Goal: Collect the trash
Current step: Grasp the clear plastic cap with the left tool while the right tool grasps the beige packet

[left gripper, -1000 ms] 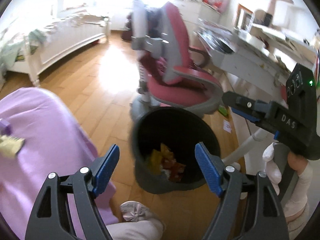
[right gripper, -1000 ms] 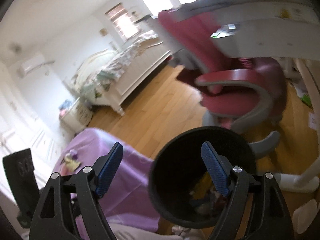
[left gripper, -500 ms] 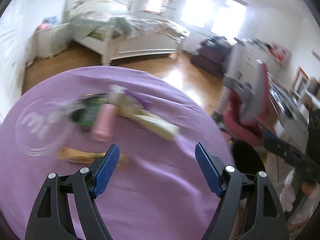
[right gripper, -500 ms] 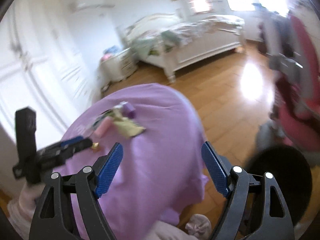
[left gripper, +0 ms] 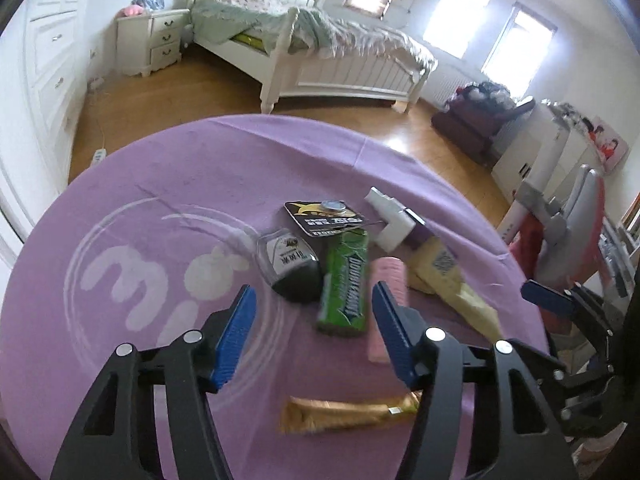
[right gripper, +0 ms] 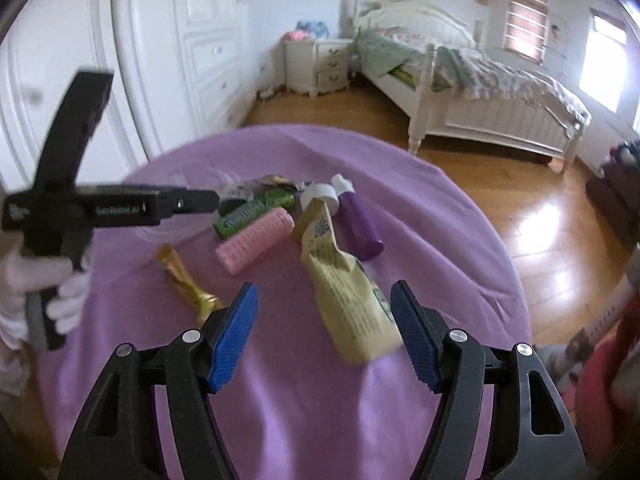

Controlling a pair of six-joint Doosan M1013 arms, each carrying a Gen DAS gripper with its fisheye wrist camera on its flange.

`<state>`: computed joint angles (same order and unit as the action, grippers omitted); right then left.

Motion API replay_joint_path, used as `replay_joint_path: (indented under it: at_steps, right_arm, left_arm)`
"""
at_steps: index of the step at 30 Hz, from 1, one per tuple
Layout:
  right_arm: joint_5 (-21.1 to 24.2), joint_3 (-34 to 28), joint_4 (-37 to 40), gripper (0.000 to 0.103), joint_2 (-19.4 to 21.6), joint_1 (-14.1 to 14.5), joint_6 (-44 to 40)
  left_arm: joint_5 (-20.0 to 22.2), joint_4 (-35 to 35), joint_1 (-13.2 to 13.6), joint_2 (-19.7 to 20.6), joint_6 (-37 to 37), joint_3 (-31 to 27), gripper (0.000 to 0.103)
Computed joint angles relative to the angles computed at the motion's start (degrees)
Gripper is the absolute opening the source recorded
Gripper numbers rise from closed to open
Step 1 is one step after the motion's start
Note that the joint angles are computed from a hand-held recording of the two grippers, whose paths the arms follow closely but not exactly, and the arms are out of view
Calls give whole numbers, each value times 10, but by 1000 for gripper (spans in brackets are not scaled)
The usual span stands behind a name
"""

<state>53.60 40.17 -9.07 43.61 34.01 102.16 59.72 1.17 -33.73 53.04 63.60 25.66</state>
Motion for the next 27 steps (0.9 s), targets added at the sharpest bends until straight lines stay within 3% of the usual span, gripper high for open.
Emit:
replay_joint_path:
  at_steps: [5, 8, 11, 14, 19, 22, 27]
  right_arm:
    - [63, -78, 1, 60, 51, -4, -28]
    - [88, -107, 10, 51, 69, -7, -35]
    - [92, -113, 15, 37, 74, -9, -35]
    - [85, -116, 24, 28, 75, -12, -32]
    - [54, -74, 54, 18, 49, -20, -14]
    - [10, -23, 68, 14, 16, -24, 4]
    - [-100, 104, 87, 12, -64, -32, 55]
  left_arm:
    - [70, 4, 4, 56, -3, -102, 57]
    - [57, 0, 8, 54, -24, -94, 54]
    - [63, 12, 9, 59, -35, -102, 37]
    - [60, 33, 4, 55, -21, -95, 37]
    - [40, 49, -2, 31, -31, -54, 35]
    - [-25, 57, -4, -17, -50, 35, 19]
    - [-88, 32, -8, -67, -53, 110, 4]
